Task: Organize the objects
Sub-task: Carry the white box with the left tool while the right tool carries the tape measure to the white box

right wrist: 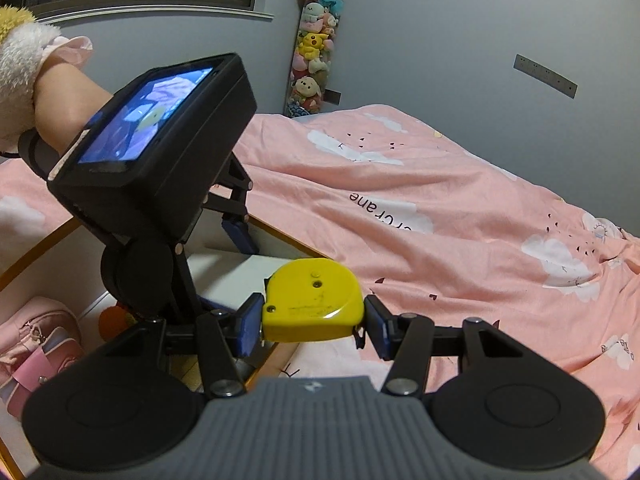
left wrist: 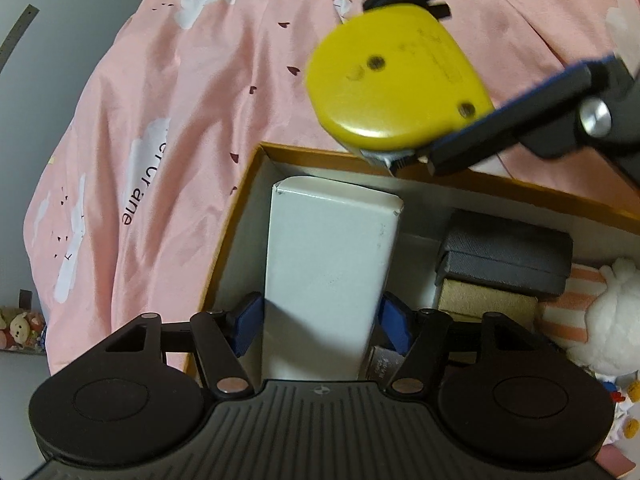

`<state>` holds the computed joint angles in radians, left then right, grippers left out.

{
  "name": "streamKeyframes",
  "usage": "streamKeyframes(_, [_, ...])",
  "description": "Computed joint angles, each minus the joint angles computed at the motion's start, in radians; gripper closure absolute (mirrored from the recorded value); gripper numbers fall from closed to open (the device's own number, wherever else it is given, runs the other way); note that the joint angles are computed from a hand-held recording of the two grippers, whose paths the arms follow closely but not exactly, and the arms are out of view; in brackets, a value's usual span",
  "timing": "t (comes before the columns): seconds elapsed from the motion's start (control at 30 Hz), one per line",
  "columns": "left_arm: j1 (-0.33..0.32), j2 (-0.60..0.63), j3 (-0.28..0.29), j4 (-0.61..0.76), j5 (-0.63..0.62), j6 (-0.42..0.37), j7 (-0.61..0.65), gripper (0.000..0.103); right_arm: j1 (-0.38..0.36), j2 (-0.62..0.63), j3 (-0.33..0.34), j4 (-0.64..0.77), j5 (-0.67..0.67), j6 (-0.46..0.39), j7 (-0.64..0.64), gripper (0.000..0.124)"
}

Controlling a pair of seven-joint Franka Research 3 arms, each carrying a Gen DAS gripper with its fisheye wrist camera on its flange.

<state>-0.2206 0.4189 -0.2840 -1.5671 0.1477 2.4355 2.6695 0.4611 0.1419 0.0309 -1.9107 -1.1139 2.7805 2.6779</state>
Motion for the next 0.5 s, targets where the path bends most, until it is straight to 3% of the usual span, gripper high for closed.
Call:
streamKeyframes(0.37, [0.063, -0.098, -0.018, -0.099, -0.123, 0.059, -0.006, 0.027, -0.001, -0.014, 0.007, -0.013, 0.013, 0.009, -0.005, 0.068])
streamKeyframes(0.5, [0.068, -0.162, -0.003, -0.135, -0.175, 0.074, -0.094, 0.027, -0.003, -0.007, 0.018, -0.006, 0.070, 0.054, -0.052, 0.068])
